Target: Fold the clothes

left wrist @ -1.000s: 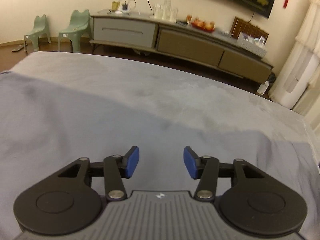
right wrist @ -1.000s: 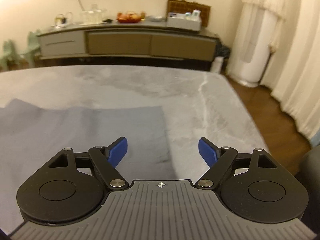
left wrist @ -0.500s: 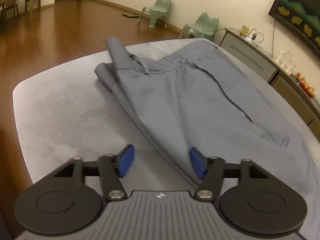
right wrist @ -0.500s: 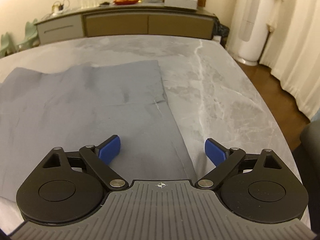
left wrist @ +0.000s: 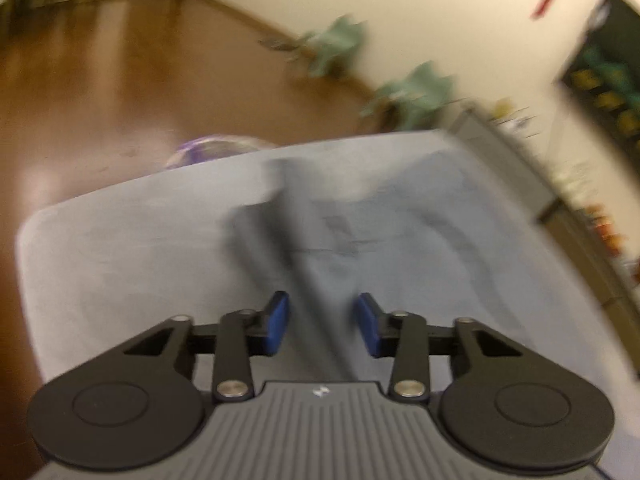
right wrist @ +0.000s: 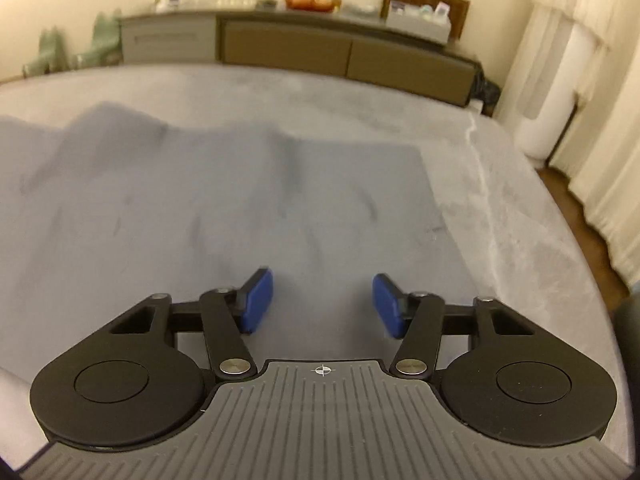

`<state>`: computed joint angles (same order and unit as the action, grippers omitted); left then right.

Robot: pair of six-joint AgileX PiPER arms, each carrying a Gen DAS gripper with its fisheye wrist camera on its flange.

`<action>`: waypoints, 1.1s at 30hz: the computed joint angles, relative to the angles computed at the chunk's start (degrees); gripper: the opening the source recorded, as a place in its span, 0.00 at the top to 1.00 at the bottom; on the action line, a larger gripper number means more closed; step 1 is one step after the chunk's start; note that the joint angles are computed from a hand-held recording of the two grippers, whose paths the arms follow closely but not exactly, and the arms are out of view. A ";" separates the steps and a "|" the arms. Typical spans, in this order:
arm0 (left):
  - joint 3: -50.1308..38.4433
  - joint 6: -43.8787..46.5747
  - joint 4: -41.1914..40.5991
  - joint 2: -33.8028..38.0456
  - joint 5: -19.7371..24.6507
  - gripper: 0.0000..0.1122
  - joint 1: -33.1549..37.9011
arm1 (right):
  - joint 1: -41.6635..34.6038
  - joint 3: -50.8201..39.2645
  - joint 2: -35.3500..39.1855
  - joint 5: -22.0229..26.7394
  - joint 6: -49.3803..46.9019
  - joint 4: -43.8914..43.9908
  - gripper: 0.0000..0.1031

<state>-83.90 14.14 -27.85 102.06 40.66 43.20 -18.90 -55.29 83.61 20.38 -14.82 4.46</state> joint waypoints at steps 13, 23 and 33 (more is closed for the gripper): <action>4.90 13.74 -10.26 -12.88 4.72 0.59 1.88 | -21.80 1.06 -2.59 6.04 -9.30 26.31 0.14; -0.47 8.07 -11.21 -19.30 12.54 0.50 -29.98 | -11.69 5.41 -3.49 -2.47 -8.41 14.27 0.83; -46.15 -15.12 8.25 15.11 18.86 0.44 -73.78 | 5.75 9.48 -11.26 -5.44 32.23 -37.12 0.96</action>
